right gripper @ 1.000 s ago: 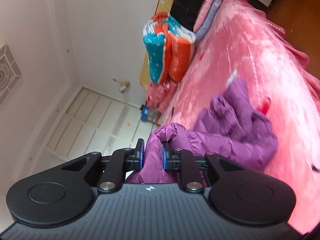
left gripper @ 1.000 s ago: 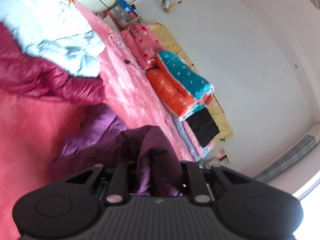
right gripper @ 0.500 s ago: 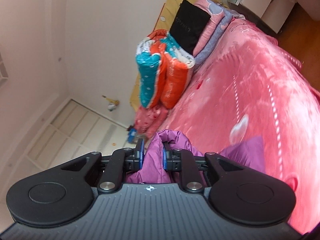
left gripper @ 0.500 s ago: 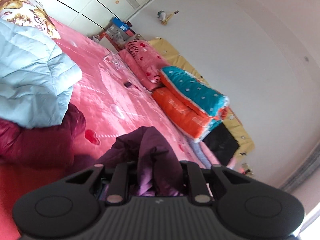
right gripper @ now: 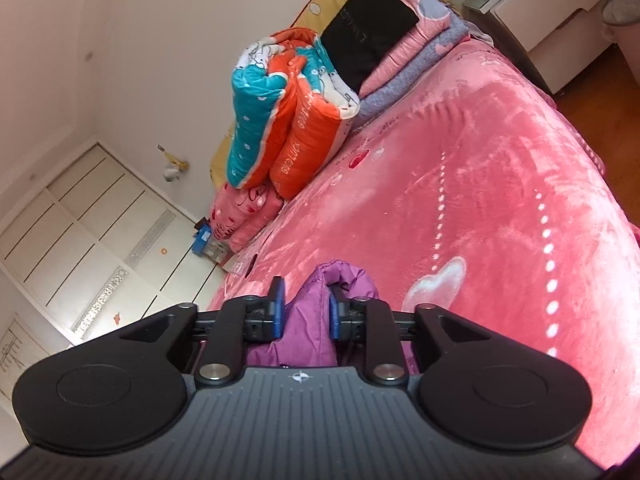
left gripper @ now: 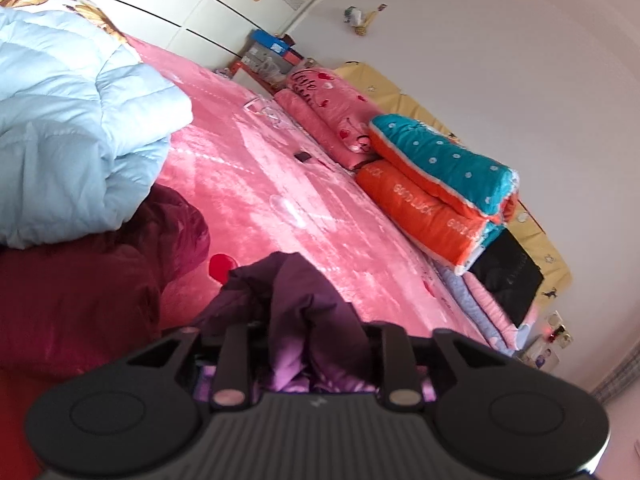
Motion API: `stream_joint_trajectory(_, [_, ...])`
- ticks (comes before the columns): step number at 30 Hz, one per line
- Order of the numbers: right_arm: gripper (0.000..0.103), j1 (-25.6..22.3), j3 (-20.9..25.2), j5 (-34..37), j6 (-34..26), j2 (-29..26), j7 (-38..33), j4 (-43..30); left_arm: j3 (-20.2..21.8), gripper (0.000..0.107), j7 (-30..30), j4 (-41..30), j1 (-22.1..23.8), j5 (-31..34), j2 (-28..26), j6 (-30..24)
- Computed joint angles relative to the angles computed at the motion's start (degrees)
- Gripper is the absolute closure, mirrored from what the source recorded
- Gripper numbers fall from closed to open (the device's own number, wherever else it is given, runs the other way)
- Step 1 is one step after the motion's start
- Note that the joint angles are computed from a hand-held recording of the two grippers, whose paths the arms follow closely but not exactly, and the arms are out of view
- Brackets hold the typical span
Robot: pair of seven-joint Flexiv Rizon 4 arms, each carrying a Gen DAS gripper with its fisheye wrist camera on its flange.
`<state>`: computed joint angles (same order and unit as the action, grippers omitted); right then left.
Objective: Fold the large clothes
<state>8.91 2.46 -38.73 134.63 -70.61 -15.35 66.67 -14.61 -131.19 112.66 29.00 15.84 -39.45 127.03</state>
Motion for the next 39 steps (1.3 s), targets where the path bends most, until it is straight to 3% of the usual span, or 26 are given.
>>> stream_joint_trajectory(1, [0.031, 0.73, -0.77, 2.01, 1.05, 1.24, -1.86, 2.05, -0.38, 0.073, -0.02, 0.35, 0.67, 0.96, 0.48, -0.04])
stream_joint_trajectory(2, [0.001, 2.06, -1.84, 5.62, 1.69, 2.71, -4.84, 4.14, -0.61, 0.067, -0.05, 0.87, 1.12, 1.61, 1.22, -0.30])
stream_joint_trajectory(3, [0.000, 3.48, -2.85, 9.45, 2.30, 4.08, -8.25, 5.97, -0.78, 0.063, -0.21, 1.55, 1.56, 1.98, 2.23, -0.63])
stream_joint_trajectory(5, [0.000, 3.99, -2.94, 11.95, 3.06, 5.77, -11.79, 7.56, 0.72, 0.042, 0.48, 2.14, 0.20, 0.96, 3.29, 0.27])
stream_joint_trajectory(8, [0.000, 3.91, -1.82, 15.02, 4.35, 8.56, -14.41, 10.30, 8.14, 0.023, 5.05, 3.89, -7.39, -7.04, 5.79, 3.13])
stream_joint_trajectory(9, [0.000, 4.10, -1.90, 15.82, 5.13, 9.57, -15.78, 11.37, 9.45, 0.023, 5.80, 4.45, -8.78, -8.82, 6.66, 3.68])
stream_joint_trajectory(12, [0.000, 6.22, -3.18, 21.08, 6.89, 14.35, -22.71, 17.24, 8.51, 0.021, 4.10, 6.04, -7.35, -7.57, 9.37, 4.17])
stream_joint_trajectory(18, [0.000, 8.80, -1.72, 29.54, 14.76, 21.79, -34.17, 30.37, 11.35, 0.021, 7.15, 13.17, -10.11, -6.71, 16.15, 3.57])
stream_joint_trajectory(21, [0.000, 10.06, -0.54, 33.12, 18.92, 24.27, -38.59, 37.07, 13.39, 0.017, 10.35, 18.79, -12.69, -6.39, 19.71, 3.71])
stream_joint_trajectory(25, [0.000, 12.49, 1.38, 38.95, 22.65, 25.94, -42.70, 44.77, 16.45, 0.014, 15.98, 27.68, -18.05, -9.11, 22.22, 7.76])
stream_joint_trajectory(27, [0.000, 13.09, 2.28, 40.24, 23.01, 25.71, -43.20, 48.11, 17.35, 0.014, 17.68, 31.45, -20.45, -11.77, 21.83, 10.82])
stream_joint_trajectory(30, [0.000, 15.09, 3.06, 43.60, 21.07, 24.42, -44.29, 52.19, 16.93, 0.014, 15.47, 34.70, -19.97, -10.57, 18.15, 17.10])
stream_joint_trajectory(35, [0.000, 14.58, 3.64, 40.56, 14.70, 22.24, -42.97, 56.38, 17.86, 0.014, 18.98, 35.89, -21.89, -13.56, 11.50, 22.37])
stream_joint_trajectory(39, [0.000, 7.52, 7.96, 32.56, 11.78, 20.53, -33.57, 55.46, 16.39, 0.014, 18.79, 34.54, -18.19, -11.10, 9.33, 21.85])
